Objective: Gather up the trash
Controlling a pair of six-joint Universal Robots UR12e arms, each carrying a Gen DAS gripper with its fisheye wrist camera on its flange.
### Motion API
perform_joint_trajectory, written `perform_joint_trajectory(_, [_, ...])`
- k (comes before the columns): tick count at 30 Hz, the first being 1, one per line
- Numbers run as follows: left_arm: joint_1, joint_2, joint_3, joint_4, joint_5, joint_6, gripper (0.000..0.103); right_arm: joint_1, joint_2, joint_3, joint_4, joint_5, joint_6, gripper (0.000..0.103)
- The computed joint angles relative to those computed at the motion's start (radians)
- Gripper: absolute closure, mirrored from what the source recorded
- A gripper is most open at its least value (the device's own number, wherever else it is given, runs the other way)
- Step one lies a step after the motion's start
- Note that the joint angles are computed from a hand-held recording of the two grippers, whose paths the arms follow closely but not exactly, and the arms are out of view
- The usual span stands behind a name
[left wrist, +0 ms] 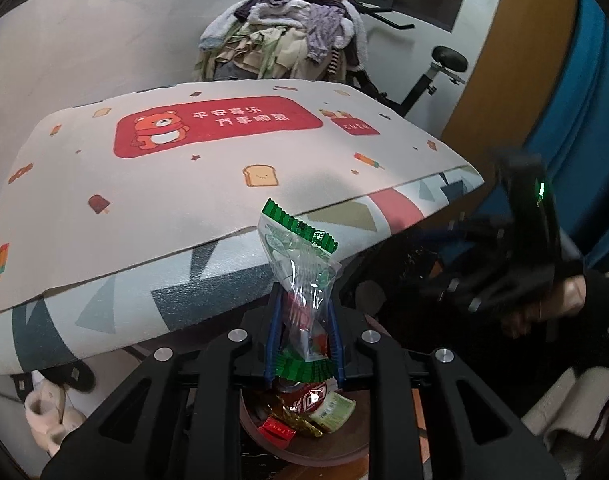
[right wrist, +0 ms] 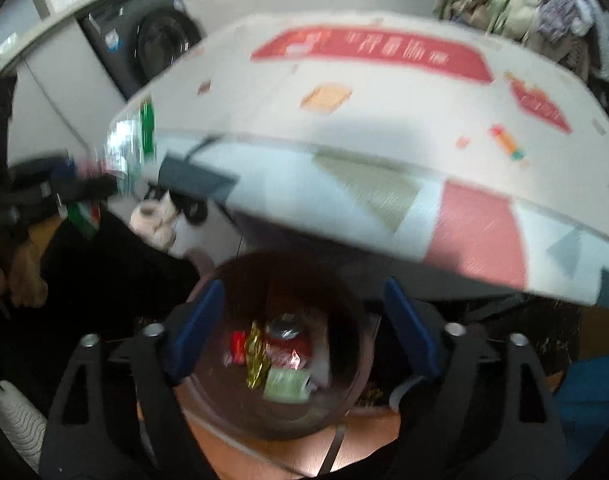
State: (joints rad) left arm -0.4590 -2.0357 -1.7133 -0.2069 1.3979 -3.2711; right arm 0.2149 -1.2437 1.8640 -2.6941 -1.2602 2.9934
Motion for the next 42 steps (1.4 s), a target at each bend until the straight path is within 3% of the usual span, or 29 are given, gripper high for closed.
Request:
perform_joint_trajectory(6, [-0.007,-0.011,-0.002,0.008,-0.028,0.073,0.081,-0.012,-0.007,0.047,-0.243,-0.065,0.005,0.006])
perform_joint_trajectory(9, [-0.009,-0.018,0.001,0.001,-0.046,0.088,0.079,-0.028,0.000,0.060,-0.293,-0.031,0.039,0.006])
perform_joint_trajectory(17, [-0.015,-0.040,0.023,-0.062,-0.039,0.070,0.077,-0.007,0.013,0.053,-0.291,-0.102,0.034,0.006])
perform_joint_trajectory(32, [-0.028,-0.060,0.052,-0.089,-0.043,0.104,0.072,-0.018,0.011,0.062,-0.308,-0.102,0.072,0.006])
perform_joint_trajectory(34, [-0.028,-0.059,0.052,-0.087,-0.044,0.104,0.068,-0.019,0.011,0.062,-0.311,-0.100,0.076,0.006])
perform_joint_trajectory(39, [-0.032,-0.058,0.049,-0.076,-0.033,0.115,0.029,-0.018,0.012,0.061,-0.310,-0.101,0.077,0.006])
perform_joint_trajectory(42, [-0.036,-0.057,0.047,-0.065,0.005,0.105,0.019,-0.018,0.012,0.060,-0.308,-0.102,0.076,0.006])
